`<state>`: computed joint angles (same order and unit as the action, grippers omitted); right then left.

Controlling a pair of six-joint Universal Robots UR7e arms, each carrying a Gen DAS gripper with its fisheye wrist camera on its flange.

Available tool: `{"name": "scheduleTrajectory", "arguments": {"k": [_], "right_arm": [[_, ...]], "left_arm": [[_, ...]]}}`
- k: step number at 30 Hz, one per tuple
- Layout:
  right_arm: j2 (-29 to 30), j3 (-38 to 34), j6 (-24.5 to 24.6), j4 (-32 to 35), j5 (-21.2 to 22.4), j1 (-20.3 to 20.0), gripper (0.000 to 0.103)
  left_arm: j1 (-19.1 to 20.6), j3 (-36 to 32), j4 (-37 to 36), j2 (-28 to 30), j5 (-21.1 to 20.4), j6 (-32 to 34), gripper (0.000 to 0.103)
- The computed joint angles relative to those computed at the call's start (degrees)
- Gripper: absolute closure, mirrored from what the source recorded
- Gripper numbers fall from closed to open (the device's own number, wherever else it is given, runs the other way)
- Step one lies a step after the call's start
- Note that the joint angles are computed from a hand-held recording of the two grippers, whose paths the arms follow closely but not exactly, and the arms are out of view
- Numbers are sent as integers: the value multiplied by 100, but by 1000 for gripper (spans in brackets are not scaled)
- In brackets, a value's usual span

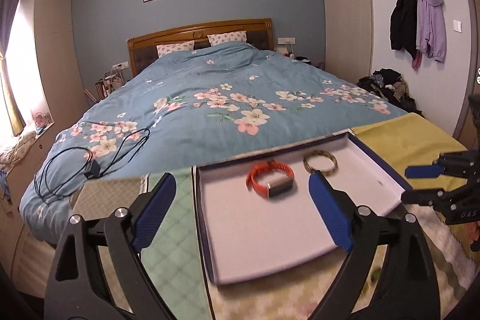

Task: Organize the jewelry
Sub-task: 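Drop watch band into box with left tool while right tool releases bangle there, then move right tool to clear bead bracelet while left tool approaches pink clip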

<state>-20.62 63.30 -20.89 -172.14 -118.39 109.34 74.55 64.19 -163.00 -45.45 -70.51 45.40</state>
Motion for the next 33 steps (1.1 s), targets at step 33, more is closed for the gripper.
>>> {"name": "scheduleTrajectory", "arguments": {"k": [33], "right_arm": [[-341,1038,514,233,-296,-25,74]], "left_arm": [[63,1184,9,-436,505,-815,15]]}}
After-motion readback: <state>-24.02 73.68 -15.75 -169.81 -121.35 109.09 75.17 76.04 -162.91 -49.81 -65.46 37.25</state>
